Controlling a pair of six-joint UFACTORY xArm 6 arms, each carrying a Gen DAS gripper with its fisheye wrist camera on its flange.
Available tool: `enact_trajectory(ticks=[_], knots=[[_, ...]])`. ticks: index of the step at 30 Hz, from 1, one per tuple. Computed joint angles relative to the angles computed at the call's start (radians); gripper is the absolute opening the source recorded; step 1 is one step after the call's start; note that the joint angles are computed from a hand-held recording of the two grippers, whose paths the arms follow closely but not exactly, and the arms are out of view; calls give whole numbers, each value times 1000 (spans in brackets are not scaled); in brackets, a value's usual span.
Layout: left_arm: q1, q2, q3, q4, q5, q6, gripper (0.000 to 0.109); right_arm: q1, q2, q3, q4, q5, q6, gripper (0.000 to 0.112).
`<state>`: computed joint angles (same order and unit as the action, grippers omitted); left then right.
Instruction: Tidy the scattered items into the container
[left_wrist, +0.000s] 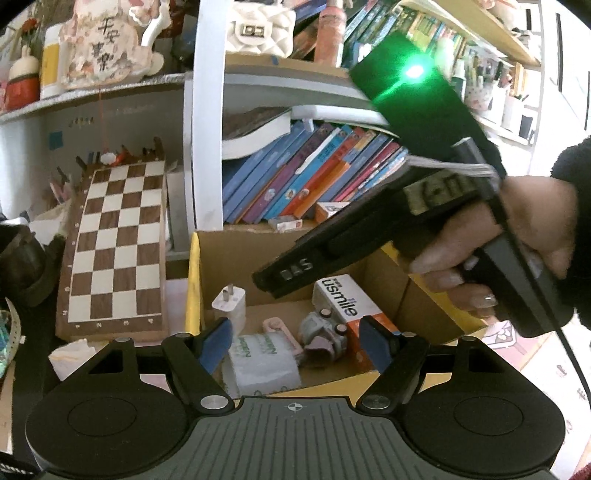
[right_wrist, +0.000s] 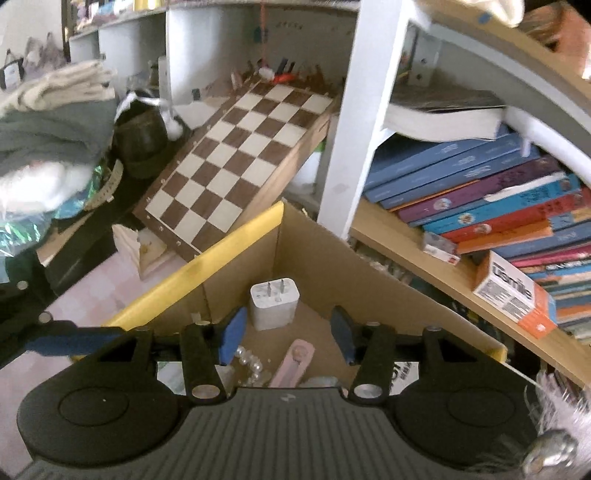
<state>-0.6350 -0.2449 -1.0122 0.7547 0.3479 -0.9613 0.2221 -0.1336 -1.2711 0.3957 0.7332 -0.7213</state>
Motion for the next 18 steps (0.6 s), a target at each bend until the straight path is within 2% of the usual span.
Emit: enact_trajectory(ticks=[18], knots=[[-112, -128, 69, 39, 105, -77, 78, -103, -392, 314, 59, -19, 3, 52]])
